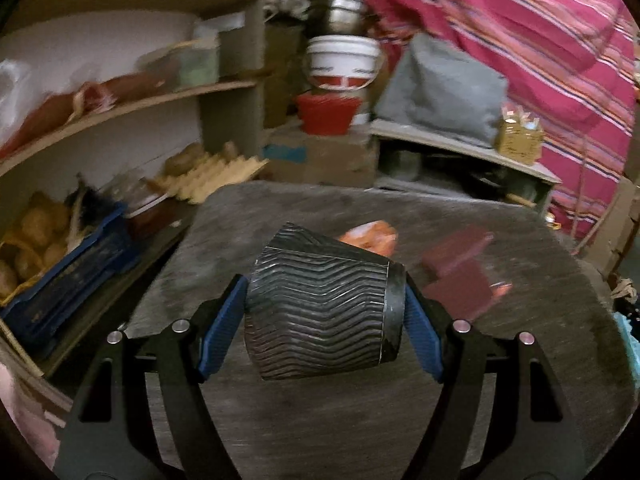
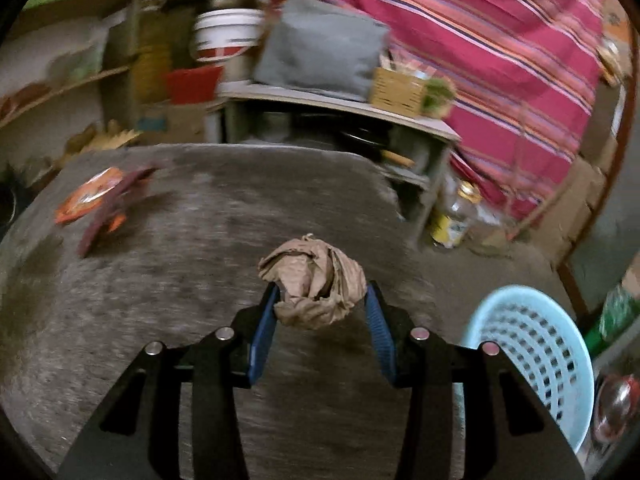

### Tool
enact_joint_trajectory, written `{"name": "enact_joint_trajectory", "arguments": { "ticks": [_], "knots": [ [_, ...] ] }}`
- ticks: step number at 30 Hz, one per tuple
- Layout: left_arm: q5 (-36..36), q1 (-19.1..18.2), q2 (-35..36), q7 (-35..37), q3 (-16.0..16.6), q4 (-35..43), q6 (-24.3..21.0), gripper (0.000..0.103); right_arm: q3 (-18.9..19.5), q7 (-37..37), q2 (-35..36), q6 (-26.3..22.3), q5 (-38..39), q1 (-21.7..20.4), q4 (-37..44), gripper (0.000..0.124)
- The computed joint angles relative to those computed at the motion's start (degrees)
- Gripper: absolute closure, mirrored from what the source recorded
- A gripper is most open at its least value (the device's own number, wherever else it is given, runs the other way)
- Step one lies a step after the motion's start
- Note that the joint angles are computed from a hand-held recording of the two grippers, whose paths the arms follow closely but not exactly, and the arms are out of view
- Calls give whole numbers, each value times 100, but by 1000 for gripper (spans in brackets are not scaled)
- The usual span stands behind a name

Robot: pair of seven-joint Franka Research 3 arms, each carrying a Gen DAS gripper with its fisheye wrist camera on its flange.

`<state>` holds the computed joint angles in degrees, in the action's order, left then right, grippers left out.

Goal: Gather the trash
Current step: 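Carry the cylinder and brown paper over the blue basket and open both grippers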

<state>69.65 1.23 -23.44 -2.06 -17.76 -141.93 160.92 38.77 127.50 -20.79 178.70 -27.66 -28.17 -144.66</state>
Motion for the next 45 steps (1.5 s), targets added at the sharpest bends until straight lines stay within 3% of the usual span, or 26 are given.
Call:
{"name": "enact_joint_trajectory", "arguments": {
  "ticks": [7,15,24,37,39,41,45],
  "knots": [
    [382,-413,837,-405,-367,886,-264,30,-381,-227,-222,221,410,-29,-392,80],
    [730,-1229,1801,-227,-342,1756,-728,30,-564,-758,-377,347,1005,0,-688,80],
    [783,-2063,2571,13,-25,2402,-854,30,-1701,-1524,-361,629,1875,831,-1063,80],
    [743,-3384,4198,629,276,4360,-1143,30,-2196,-2479,-642,720,2728,327,-1370,80],
    [637,-3578,4492,775,345,4741,-1098,30,-2360,-2671,-636,699,2848,393,-1398,80],
    [568,-3773,4737,901,430,5065,-1073,30,-2767,-2895,-607,690,3009,671,-1431,80],
    [359,-4163,5287,1249,576,5791,-1047,30,-2963,-3220,-551,681,3265,691,-1439,80]
  ]
}}
